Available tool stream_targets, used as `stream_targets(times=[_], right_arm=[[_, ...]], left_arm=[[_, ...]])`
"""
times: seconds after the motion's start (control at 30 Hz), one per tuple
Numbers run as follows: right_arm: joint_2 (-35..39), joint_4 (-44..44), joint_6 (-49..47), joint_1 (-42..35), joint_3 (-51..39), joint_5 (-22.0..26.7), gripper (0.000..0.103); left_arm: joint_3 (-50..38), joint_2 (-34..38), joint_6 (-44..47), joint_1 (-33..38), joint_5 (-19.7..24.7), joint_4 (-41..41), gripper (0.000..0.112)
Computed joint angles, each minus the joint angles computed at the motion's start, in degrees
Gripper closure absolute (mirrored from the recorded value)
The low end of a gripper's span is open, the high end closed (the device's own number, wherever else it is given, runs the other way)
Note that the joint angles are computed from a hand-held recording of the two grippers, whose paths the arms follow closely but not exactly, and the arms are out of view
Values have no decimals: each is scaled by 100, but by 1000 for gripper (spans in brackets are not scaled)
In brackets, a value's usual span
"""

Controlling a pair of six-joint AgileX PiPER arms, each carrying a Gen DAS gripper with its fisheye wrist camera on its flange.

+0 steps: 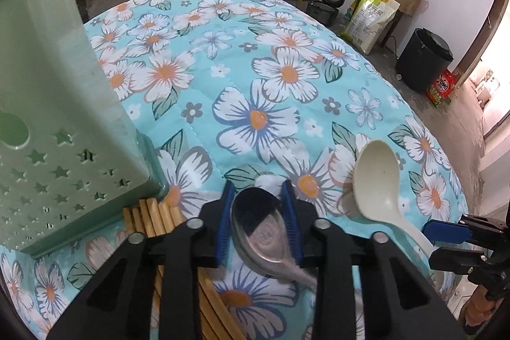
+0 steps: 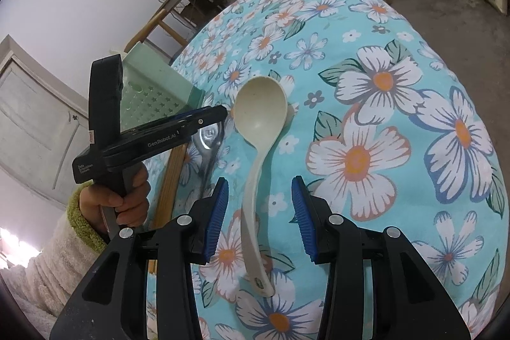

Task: Organize utensils
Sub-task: 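Grasp the second metal spoon with the left tool while the right holds the ladle, then lift the metal spoon with the left tool while the right raises the ladle toward the holder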

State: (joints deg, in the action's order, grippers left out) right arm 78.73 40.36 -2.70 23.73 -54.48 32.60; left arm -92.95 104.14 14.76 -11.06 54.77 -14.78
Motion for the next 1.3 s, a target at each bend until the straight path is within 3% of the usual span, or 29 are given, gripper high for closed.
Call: stream_targets(times=[0.1, 0.37, 0.5, 0.8, 1.07, 1.3], right_arm=[[-56, -35, 30, -43, 3, 12, 62], [82, -306, -65, -258, -477, 192, 55], [622, 232, -993, -649, -1072, 607, 51], [2178, 34, -1711, -896, -2680, 1388, 50], [2836, -19, -2115, -784, -3399, 1892, 67], [2795, -324, -2086, -547, -3373, 1940, 95]], left_arm=[[-52, 1, 24, 55, 137, -105, 96], [-120, -40, -11, 238, 550, -411, 96], [-85, -63, 31, 326, 628, -556, 96], [-3, -133, 209, 308, 685, -625, 96], [39, -120, 247, 186, 559, -447, 96], [75, -142, 188, 127, 522, -325, 100]])
